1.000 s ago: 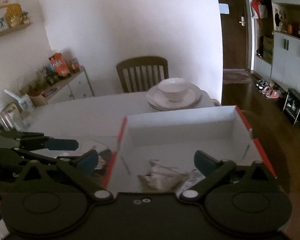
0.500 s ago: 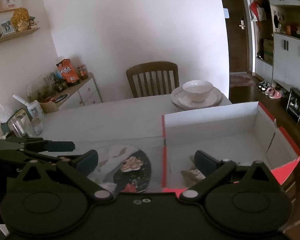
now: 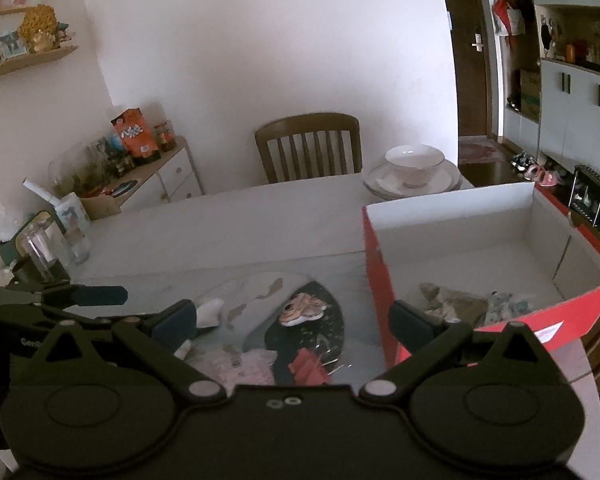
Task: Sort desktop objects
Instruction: 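Move both open tools back to the packets on the table, then grasp white-green packet with left tool while right tool grasps pink-printed clear bag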
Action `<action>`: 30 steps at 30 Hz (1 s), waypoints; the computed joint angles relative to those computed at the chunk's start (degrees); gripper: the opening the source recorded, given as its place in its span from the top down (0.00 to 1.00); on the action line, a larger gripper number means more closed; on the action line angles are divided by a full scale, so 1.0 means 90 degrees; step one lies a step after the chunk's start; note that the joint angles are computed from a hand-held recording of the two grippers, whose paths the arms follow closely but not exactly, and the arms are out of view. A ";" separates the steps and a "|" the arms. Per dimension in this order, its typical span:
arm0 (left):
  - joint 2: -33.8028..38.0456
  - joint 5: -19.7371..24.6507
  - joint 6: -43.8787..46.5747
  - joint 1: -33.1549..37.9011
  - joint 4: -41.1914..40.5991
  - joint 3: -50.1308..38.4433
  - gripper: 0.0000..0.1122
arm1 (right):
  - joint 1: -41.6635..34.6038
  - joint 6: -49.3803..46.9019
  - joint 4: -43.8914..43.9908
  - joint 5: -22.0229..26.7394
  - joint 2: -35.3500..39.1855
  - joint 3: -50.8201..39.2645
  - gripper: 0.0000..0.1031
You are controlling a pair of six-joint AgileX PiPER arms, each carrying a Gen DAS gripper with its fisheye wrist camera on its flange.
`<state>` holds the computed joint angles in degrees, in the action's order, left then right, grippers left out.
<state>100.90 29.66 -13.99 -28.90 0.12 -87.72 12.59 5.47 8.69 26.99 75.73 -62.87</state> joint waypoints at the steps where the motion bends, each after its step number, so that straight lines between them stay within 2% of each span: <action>1: -0.0070 -0.0039 0.0093 0.0051 -0.0082 0.0115 0.09 | 0.0090 0.0203 -0.0178 -0.0008 -0.0005 0.0018 0.00; 12: -0.0689 -0.0490 0.0669 0.0536 -0.0532 0.1259 0.09 | 0.1015 0.2113 -0.1819 0.0053 0.0176 0.0001 0.00; 17: -0.0739 -0.0546 0.0856 0.0740 -0.0539 0.1559 0.09 | 0.1289 0.2707 -0.2323 0.0033 0.0400 -0.0002 0.00; 24: -0.0477 -0.0530 0.0922 0.1011 -0.0417 0.1666 0.09 | 0.1473 0.2963 -0.2604 -0.0097 0.0887 -0.0027 0.00; 30: -0.0045 -0.0415 0.1246 0.1185 -0.0727 0.1461 0.09 | 0.1509 0.2791 -0.2488 -0.0220 0.1419 -0.0139 0.01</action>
<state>100.49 25.93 -2.78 -18.24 -6.42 -74.57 26.17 30.59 -13.71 25.01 88.50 -64.13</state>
